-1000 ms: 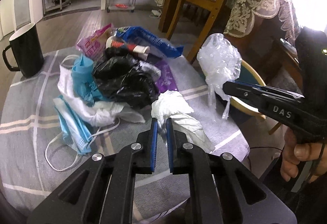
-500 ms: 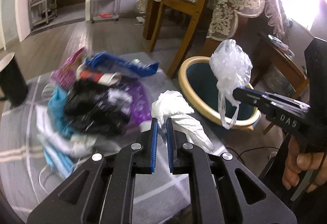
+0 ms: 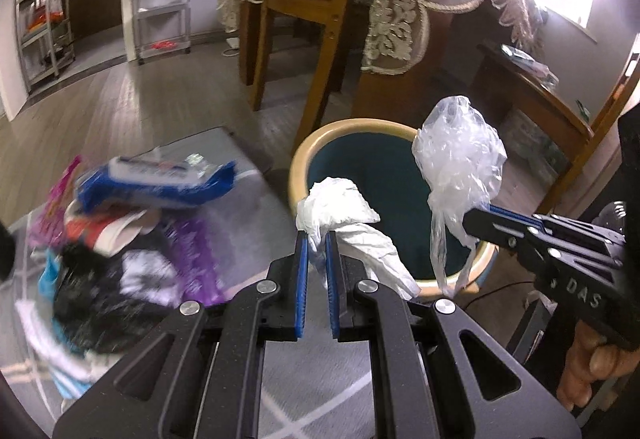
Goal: Collect trash
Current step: 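Carry both items over the teal bin and open both tools to drop them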
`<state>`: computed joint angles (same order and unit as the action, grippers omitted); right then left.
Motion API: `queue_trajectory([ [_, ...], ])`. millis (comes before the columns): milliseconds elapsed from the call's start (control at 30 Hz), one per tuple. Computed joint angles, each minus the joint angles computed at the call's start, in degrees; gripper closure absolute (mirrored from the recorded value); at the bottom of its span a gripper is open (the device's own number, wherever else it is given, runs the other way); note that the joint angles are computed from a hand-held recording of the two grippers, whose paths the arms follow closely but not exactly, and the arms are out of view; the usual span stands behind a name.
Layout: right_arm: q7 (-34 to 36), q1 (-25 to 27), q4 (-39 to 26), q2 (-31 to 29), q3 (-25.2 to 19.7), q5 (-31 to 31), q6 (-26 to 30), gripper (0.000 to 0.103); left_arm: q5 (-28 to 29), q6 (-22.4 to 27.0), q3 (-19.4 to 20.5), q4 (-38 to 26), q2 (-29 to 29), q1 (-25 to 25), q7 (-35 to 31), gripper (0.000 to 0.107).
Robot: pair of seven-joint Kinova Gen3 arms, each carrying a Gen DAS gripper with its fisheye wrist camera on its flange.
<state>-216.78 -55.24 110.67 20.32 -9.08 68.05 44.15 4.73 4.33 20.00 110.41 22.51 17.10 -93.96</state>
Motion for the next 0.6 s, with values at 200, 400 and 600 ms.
queue_trajectory([
  [200, 0.26, 1.12, 0.68, -0.15, 0.06, -2.93, 0.28, 0.094, -1.36, 3.24, -4.4, -5.82, 3.13, 5.62, 0.38, 0.1],
  [400, 2.11, 2.97, 0.86, 0.66, 1.15, -5.86, -3.47, 0.094, -2.15, 8.31, -5.64, -12.25, 6.85, 7.7, -0.42, 0.099],
  [600, 6.55, 3.48, -0.32, 1.81, 3.17, -10.6, -6.17, 0.085, -1.8, 13.37, -6.37, -16.81, 9.57, 8.67, -1.21, 0.095],
])
